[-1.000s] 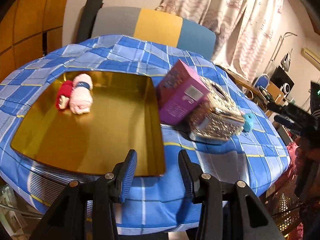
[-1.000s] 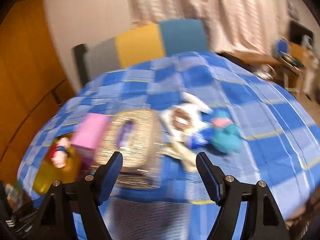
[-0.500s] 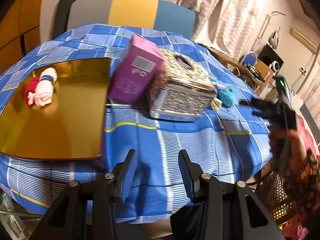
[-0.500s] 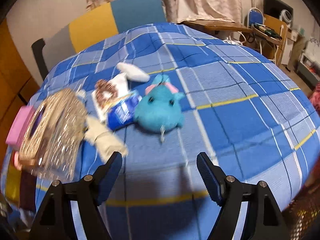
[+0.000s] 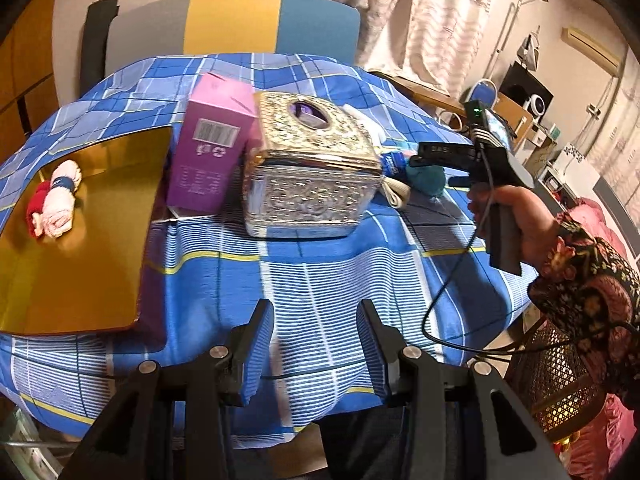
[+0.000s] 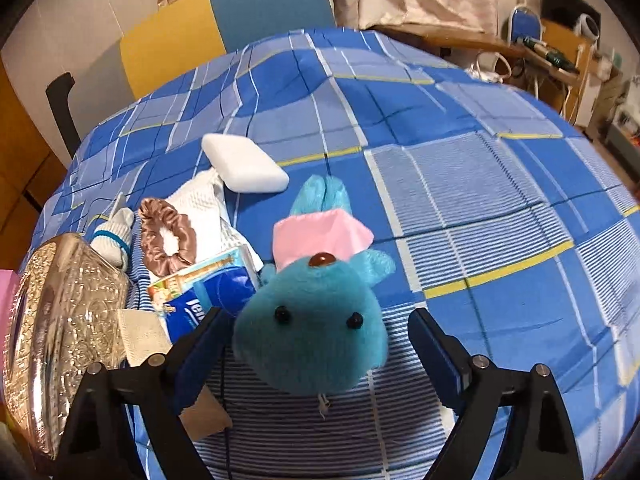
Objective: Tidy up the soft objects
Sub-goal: 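Grasp the blue plush toy with the right tool while the left tool returns to the table, then grasp the beige cloth with the left tool while the right tool holds the blue plush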
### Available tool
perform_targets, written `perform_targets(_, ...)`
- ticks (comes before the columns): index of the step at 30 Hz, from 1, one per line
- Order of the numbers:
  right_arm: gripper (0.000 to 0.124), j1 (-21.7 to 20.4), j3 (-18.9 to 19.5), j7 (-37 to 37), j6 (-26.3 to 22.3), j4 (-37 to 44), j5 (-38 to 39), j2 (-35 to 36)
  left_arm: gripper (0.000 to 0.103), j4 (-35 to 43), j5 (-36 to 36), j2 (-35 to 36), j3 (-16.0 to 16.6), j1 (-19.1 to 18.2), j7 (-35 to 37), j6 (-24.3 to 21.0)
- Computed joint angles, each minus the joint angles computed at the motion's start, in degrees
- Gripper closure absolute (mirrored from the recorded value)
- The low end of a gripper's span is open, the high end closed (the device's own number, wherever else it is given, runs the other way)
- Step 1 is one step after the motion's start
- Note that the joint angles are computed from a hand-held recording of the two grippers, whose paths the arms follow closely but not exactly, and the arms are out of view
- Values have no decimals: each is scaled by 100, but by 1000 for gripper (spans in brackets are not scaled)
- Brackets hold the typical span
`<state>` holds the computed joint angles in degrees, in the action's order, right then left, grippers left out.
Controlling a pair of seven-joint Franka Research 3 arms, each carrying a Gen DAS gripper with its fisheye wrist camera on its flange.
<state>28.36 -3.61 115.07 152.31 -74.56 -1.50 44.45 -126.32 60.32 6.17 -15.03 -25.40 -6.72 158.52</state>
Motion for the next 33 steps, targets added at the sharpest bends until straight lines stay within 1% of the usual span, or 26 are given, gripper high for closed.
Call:
perform_targets(3,46,-324,400,-428,157,-131,366,-30,60,221,-118,190,-10,-25,231,-40)
perform_targets(5,55,-344,421,-575,231,-214,477,-80,60,385,-258,328,-5,-58,433,-52)
perform_targets(6,56,-341,417,-668,243,-266,493,-127,60,456,-312,385,10,-79,511,-43)
perform_targets(8,59,-304,360,-825,241,-396,460,-248,60,630,-385,518,43,-135,674,-20)
perform_targets(10,60,-326,350,-970,356,-663,479,-455,60,852,-419,662,75,-218,866,-60)
perform_targets(14,60,-350,235,-1040,494,-1267,468,-937,60,1337,-635,988,140,-357,1242,-151)
perform_targets(16,60,-284,93,-1079,666,-1650,277,-1192,59,1695,-893,1252,163,-398,1504,-158)
perform_targets(19,60,-63,-234,-929,912,-2055,-182,-1409,59,2263,-1213,1659,241,-531,1865,-288)
perform_targets(21,60,-144,-176,-973,1053,-2245,-205,-1490,59,2781,-1561,2019,251,-595,2238,-479)
perform_targets(23,60,-375,68,-1137,999,-2253,44,-1500,59,3368,-1975,2410,242,-642,2665,-777)
perform_targets(25,60,-499,207,-1249,1065,-2259,243,-1495,59,3803,-2273,2701,297,-715,2906,-964)
perform_targets(27,60,-542,263,-1329,1057,-2234,367,-1472,59,4245,-2497,2992,382,-815,3098,-1186)
perform_targets(30,60,-754,507,-1497,859,-2111,782,-1387,58,5214,-2777,3585,534,-1008,3386,-1889)
perform_targets(31,60,-778,542,-1522,832,-2112,882,-1378,58,5373,-2730,3685,492,-981,3363,-2017)
perform_targets(32,60,-807,574,-1548,791,-2098,978,-1369,58,5732,-2895,3905,649,-1100,3454,-2206)
perform_targets(33,60,-812,580,-1558,778,-2092,1042,-1365,58,5963,-2882,4047,606,-1090,3481,-2366)
